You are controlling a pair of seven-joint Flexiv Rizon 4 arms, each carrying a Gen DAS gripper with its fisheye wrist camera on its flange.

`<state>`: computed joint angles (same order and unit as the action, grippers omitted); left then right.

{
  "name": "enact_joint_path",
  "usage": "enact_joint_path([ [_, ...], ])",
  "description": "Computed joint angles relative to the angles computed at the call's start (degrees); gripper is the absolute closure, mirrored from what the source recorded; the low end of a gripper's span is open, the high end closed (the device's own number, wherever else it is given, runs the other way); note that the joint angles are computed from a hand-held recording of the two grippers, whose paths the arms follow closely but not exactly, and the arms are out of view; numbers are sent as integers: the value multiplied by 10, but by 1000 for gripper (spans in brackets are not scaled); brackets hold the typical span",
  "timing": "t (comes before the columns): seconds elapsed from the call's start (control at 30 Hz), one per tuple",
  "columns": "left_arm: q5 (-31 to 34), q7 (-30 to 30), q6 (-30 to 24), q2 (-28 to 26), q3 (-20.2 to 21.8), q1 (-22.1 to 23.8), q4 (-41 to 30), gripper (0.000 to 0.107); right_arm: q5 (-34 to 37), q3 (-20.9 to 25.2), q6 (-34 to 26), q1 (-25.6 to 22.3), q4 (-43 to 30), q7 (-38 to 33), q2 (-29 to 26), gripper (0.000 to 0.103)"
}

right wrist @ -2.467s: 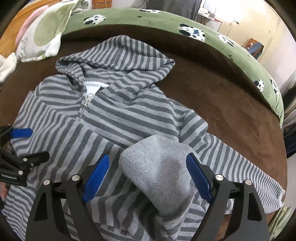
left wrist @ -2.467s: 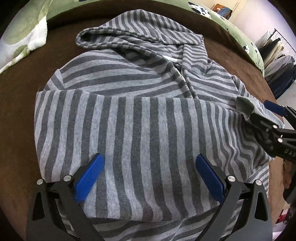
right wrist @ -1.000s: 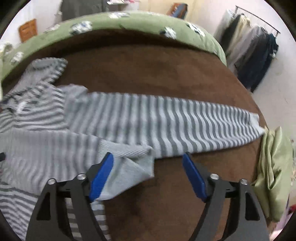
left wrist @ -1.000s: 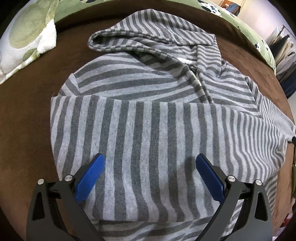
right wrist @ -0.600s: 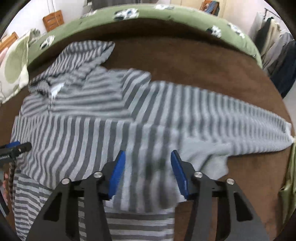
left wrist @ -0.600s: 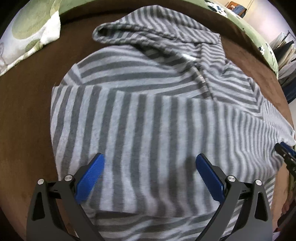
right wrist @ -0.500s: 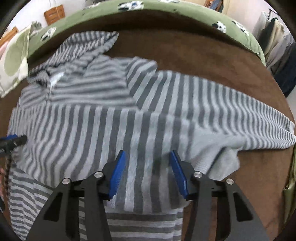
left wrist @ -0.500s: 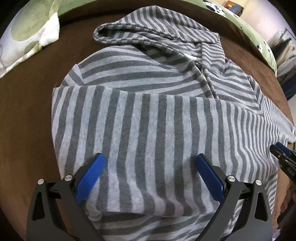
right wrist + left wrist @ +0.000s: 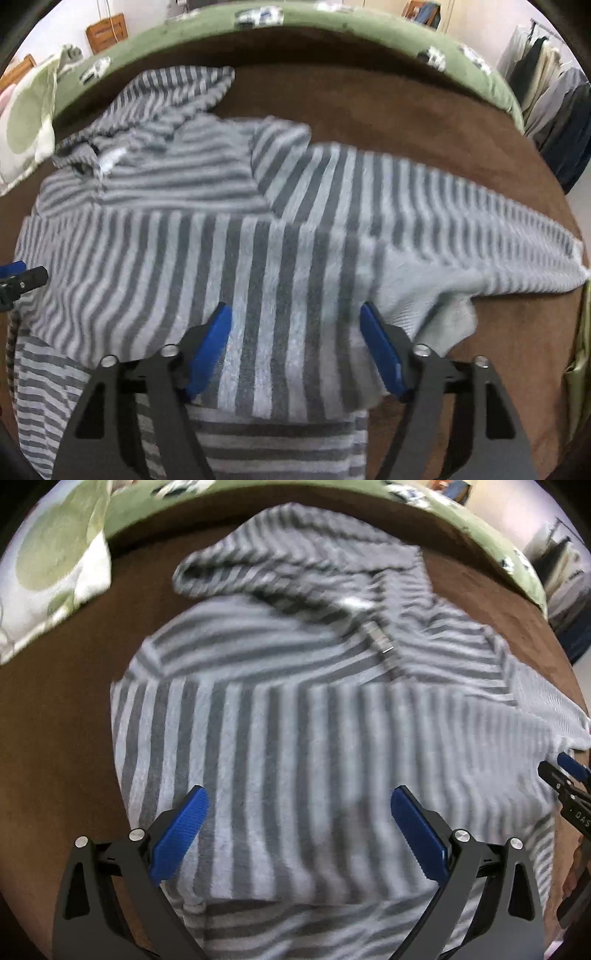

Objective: Fold large clothes
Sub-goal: 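Move the right gripper to the other sleeve cuff and grasp it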

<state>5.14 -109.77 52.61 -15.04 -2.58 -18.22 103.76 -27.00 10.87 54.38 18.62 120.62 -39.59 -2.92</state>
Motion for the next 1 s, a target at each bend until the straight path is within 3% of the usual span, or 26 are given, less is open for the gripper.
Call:
enact_joint_path([
  [0.07,-3,11,-10,3,-8,-4,-16,10,9,-1,-5,-6,1,-4,21,29],
  [0.23,0,19,-46,-6,-26,-31,-90,10,12,-7,-25,-37,9,-22,82,16],
  [0.4,44,-35,-107,-44,-26,-82,-198,10,20,-26,-49,-88,12,-89,148,7],
  [0.47,84,-75,-137,-62,-16,-111,-247,10,31,-40,-55,-112,10,-126,168,6],
  [0.57,95,-111,-161,-88,-14,-132,-298,10,40,-64,-59,-153,8,-175,185,6],
  [0.73,100,-149,-200,-147,-9,-166,-385,10,71,-107,-26,-216,7,-259,177,6],
  [1.0,100,-162,-250,-243,12,-208,-495,10,115,-153,40,-292,-14,-380,95,6],
])
